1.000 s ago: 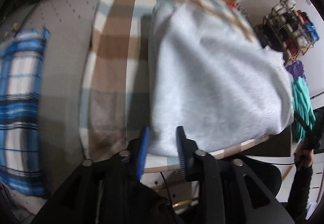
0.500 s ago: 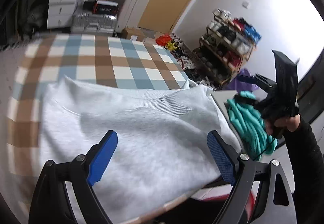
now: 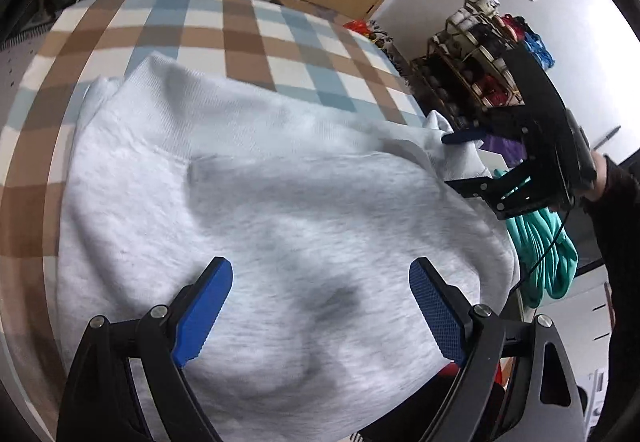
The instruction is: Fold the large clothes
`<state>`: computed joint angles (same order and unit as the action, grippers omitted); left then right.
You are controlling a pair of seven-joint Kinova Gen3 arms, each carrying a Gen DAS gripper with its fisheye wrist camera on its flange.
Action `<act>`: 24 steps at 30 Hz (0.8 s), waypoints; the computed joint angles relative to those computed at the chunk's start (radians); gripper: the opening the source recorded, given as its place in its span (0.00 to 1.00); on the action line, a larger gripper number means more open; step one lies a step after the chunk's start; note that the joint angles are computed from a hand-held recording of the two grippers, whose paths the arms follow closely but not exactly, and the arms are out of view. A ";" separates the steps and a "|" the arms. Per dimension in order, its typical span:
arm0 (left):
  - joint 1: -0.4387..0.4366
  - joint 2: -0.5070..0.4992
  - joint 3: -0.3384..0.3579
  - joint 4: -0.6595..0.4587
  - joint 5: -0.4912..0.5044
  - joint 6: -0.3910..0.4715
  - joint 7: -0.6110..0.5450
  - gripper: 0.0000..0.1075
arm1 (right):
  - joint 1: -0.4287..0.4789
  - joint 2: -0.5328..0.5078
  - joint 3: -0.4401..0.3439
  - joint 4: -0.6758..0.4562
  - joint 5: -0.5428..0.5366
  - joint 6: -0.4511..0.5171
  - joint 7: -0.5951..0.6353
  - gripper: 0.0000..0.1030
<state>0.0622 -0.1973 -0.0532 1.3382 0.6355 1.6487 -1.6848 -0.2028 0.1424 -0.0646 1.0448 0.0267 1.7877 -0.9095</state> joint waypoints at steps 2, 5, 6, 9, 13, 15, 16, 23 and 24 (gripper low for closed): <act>-0.002 0.000 -0.006 0.002 0.007 0.009 0.005 0.81 | 0.004 -0.014 -0.013 0.023 0.021 -0.010 -0.021 0.21; -0.006 -0.011 -0.007 -0.001 -0.003 0.012 0.012 0.81 | -0.014 -0.049 0.000 0.061 0.050 -0.045 -0.059 0.07; -0.006 -0.013 -0.008 -0.001 -0.005 0.015 0.013 0.81 | -0.010 -0.057 0.001 0.061 0.040 -0.042 -0.061 0.06; -0.004 -0.007 -0.001 0.031 -0.006 -0.020 0.016 0.81 | -0.013 -0.093 -0.009 0.078 0.038 -0.061 -0.039 0.05; -0.010 -0.007 -0.004 0.043 -0.007 -0.035 0.030 0.81 | -0.016 -0.118 -0.012 0.068 0.030 -0.068 -0.086 0.04; -0.011 -0.002 -0.008 0.046 0.001 -0.037 0.031 0.81 | -0.021 -0.149 -0.019 0.091 0.047 -0.110 -0.119 0.04; -0.015 -0.003 -0.010 0.048 0.002 -0.038 0.038 0.81 | -0.021 -0.158 -0.019 0.099 0.052 -0.129 -0.138 0.04; -0.022 -0.004 -0.003 0.055 -0.008 -0.048 0.062 0.81 | -0.034 -0.204 -0.051 0.212 0.203 -0.342 -0.305 0.03; -0.021 -0.005 -0.001 0.054 -0.013 -0.050 0.064 0.81 | -0.037 -0.207 -0.057 0.221 0.223 -0.363 -0.321 0.03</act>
